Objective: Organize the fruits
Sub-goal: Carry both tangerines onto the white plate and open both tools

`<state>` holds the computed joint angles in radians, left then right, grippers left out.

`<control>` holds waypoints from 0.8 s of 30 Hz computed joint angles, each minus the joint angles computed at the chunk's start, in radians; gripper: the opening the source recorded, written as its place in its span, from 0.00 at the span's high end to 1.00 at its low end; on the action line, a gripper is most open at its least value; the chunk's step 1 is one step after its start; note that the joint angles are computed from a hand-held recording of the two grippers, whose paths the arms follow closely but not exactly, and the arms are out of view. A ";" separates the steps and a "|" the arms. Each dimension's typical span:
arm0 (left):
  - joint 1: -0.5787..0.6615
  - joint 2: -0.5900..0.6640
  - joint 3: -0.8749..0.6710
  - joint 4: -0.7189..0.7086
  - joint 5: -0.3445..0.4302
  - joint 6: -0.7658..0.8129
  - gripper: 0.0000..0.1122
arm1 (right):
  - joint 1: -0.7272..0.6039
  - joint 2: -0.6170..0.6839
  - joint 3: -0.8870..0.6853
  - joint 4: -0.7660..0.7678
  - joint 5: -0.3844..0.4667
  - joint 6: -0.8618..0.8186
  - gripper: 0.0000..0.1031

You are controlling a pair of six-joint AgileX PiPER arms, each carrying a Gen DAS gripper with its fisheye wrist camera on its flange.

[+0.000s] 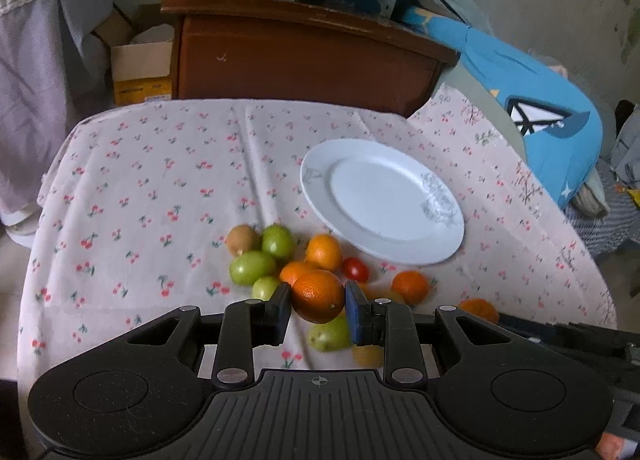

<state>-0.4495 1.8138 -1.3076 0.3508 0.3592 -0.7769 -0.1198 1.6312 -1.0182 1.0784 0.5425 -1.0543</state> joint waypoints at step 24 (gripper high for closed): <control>0.048 0.321 -0.480 -0.328 0.155 0.400 0.77 | 0.029 0.299 -0.380 -0.210 -0.015 0.340 0.72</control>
<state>-0.4016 2.1349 -1.7874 0.0227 0.5138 -0.3767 -0.0908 1.9298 -1.3987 0.8689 0.5273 -0.7147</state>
